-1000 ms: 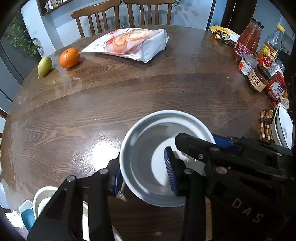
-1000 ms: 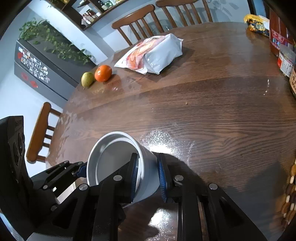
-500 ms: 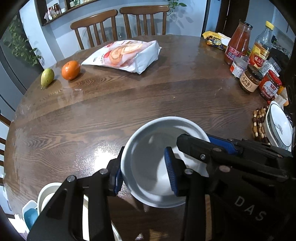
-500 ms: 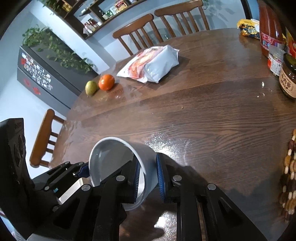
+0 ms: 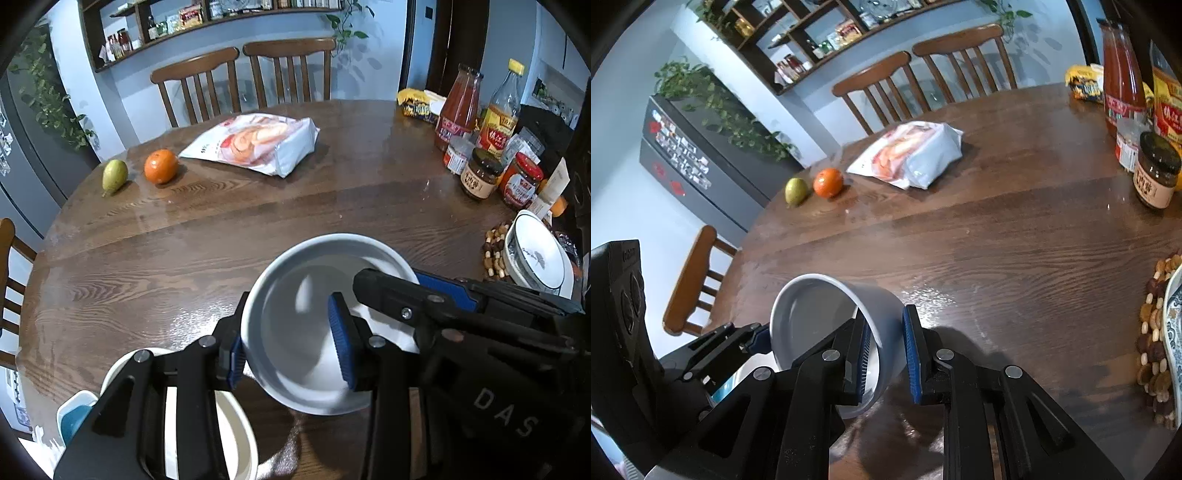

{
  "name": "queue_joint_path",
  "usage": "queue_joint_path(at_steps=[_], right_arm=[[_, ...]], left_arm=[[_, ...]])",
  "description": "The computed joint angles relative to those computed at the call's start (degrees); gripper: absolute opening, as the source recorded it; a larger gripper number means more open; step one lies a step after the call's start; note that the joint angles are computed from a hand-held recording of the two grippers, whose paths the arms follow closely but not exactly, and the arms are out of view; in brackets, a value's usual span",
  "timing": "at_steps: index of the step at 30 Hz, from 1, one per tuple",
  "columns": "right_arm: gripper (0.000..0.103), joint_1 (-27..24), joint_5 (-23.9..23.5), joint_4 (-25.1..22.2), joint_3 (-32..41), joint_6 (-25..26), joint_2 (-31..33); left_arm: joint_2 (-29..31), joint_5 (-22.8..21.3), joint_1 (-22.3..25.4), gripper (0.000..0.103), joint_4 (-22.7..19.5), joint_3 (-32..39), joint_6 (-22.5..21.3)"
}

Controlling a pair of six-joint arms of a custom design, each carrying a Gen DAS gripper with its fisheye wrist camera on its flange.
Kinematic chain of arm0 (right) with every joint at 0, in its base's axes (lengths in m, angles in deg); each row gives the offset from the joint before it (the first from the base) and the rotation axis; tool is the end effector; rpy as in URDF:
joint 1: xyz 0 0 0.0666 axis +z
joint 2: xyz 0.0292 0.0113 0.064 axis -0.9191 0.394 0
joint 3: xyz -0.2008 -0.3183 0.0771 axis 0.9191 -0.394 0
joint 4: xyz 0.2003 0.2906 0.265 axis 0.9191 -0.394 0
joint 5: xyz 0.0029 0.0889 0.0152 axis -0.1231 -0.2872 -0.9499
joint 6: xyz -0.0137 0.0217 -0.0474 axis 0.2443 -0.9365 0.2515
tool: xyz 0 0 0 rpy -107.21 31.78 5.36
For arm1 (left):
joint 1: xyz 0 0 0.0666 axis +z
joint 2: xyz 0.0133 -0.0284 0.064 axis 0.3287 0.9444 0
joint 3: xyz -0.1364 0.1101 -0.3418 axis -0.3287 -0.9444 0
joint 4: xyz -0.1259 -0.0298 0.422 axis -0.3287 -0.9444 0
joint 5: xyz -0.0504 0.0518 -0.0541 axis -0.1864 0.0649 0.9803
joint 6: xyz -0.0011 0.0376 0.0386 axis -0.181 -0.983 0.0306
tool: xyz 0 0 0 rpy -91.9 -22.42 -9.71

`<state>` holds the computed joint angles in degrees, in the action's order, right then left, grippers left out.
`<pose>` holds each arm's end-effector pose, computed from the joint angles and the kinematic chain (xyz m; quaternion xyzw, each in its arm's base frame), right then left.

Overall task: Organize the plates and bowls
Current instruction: 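Carry the white ramekin over the nested white bowls with both grippers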

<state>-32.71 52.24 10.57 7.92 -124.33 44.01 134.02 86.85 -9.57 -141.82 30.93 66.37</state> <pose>0.2723 0.1720 0.3797 0.2282 0.8834 0.1867 0.3642 0.3412 -0.1919 0.4094 0.3486 0.8823 -0.0917 0.3026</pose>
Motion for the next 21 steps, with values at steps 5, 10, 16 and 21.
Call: queue_joint_path(at_steps=[5, 10, 16, 21], right_arm=[[0.021, 2.07, 2.18, -0.45, 1.23, 0.15, 0.07], [0.021, 4.55, 4.39, -1.12, 2.54, -0.11, 0.64], [0.021, 6.93, 6.51, -1.75, 4.04, -0.21, 1.56], [0.021, 9.08, 8.49, -2.40, 5.59, -0.25, 2.94]], left_arm=[[-2.28, 0.43, 0.92, 0.037, 0.29, -0.75, 0.04], [-4.48, 1.21, 2.35, 0.037, 0.13, -1.51, -0.22], [-6.68, 2.39, 4.19, 0.037, -0.15, -2.20, -0.58], [-8.09, 3.47, 5.88, 0.037, -0.44, -2.73, -1.09]])
